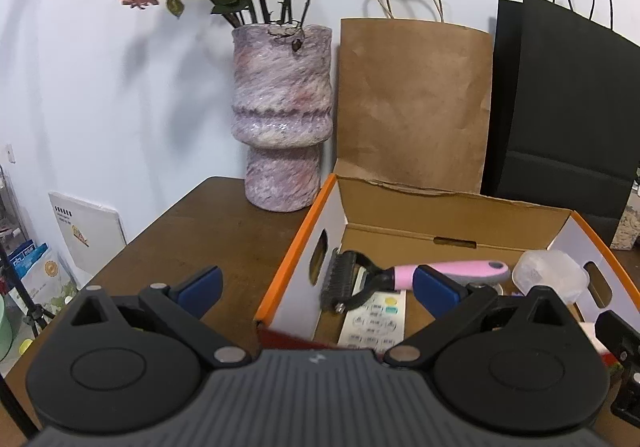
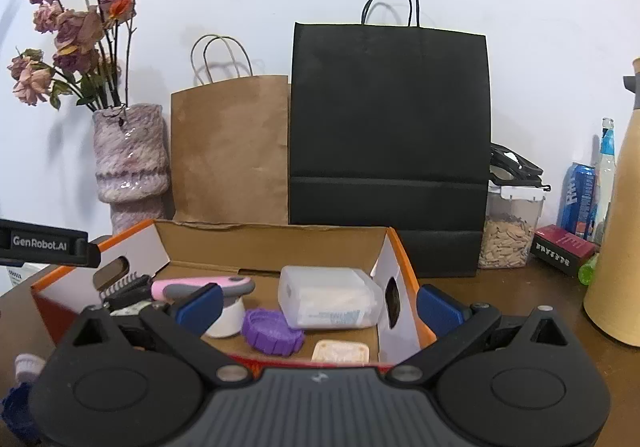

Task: Organize rigid objects
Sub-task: 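Open the left gripper to drop the comb while the right gripper releases the plastic box into the box, then withdraw both tools toward the spray bottle and blue caps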

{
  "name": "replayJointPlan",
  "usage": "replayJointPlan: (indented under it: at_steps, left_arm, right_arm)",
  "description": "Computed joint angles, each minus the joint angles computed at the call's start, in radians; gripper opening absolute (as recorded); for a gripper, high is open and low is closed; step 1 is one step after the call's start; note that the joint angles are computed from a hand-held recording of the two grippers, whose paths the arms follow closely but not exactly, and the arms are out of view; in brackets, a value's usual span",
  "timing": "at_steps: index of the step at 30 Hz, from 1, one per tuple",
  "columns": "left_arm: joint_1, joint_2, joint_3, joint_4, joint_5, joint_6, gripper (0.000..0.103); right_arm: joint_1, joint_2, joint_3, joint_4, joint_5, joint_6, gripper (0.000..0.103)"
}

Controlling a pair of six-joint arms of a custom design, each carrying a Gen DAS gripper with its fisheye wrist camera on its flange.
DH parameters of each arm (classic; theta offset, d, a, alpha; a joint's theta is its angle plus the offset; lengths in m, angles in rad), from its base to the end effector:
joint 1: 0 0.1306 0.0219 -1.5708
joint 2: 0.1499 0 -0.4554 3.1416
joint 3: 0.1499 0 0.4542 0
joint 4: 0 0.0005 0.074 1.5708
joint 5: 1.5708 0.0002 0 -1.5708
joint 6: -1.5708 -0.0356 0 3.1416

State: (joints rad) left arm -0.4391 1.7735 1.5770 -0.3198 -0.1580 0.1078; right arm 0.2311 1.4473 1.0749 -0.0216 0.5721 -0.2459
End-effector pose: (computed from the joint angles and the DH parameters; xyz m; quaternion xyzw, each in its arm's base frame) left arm 0.6534 -0.3012 0.4152 0.1029 0.8563 -0.0698 0.5014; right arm 0.5427 0.1074 0.3805 0.1625 0.7968 -0.1023 0.5729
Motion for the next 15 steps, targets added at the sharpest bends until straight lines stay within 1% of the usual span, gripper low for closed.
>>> replayJointPlan:
  at_steps: [6,15]
  left_arm:
    - [0.011,-0.050,-0.074,0.029,0.013,-0.005,0.103]
    - [0.027,-0.130,-0.182,0.053,0.029,-0.023,0.103]
  right_arm:
    - [0.035,-0.043,-0.040,-0.012,0.021,-0.022,0.103]
    - [0.095,-0.089,-0.078,-0.047,0.048,-0.040,0.103]
